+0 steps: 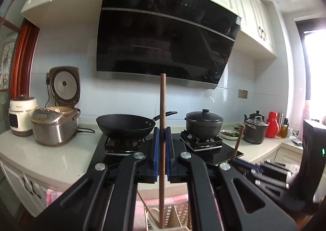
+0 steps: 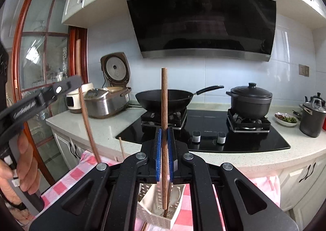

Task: Organize utensils
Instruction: 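Lower the chopsticks into the caddy and open both tools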

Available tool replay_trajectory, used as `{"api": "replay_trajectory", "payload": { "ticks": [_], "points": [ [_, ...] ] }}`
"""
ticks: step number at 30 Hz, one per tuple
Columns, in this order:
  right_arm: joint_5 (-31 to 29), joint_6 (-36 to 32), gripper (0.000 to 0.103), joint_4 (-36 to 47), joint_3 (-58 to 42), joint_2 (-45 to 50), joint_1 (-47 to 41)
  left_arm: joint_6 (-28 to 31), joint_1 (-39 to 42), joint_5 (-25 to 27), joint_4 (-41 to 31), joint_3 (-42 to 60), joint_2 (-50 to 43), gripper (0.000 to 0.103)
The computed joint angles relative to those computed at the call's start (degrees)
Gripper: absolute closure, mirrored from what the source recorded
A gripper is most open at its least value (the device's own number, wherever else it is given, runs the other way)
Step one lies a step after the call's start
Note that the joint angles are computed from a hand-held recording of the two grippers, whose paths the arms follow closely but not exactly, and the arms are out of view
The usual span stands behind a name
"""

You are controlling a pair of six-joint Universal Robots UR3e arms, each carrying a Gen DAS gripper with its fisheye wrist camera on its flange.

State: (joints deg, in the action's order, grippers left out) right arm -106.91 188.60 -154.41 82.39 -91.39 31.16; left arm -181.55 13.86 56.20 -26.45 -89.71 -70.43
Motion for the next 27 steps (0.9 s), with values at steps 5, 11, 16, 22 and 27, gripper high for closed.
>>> {"api": "replay_trajectory", "payload": {
  "ticks": [5,11,16,22,27],
  "points": [
    [4.3,1.0,0.096,-1.6,3.0,2.5,-2.9,-0.5,-5.6,6.2,4.6,-2.2,-7.5,0.097],
    [8.3,2.8,0.096,-5.0,8.0,5.6,-4.4,2.1,-9.5,10.2,9.7,-10.0,-11.8,0.097],
    [10.5,4.6,0.094,-6.2,10.3,7.6,-5.6,4.0,-10.3,11.3,12.1,-13.9,-14.6,0.097],
    [11.2,5.7,0.074,-7.6,12.4,5.7,-6.4,4.2,-8.4,11.1,12.3,-17.5,-11.2,0.081],
    [10.4,7.8,0.072,-10.3,20.2,-3.4,-6.1,3.4,-2.5,11.4,16.8,-28.0,2.7,0.017]
  ]
}}
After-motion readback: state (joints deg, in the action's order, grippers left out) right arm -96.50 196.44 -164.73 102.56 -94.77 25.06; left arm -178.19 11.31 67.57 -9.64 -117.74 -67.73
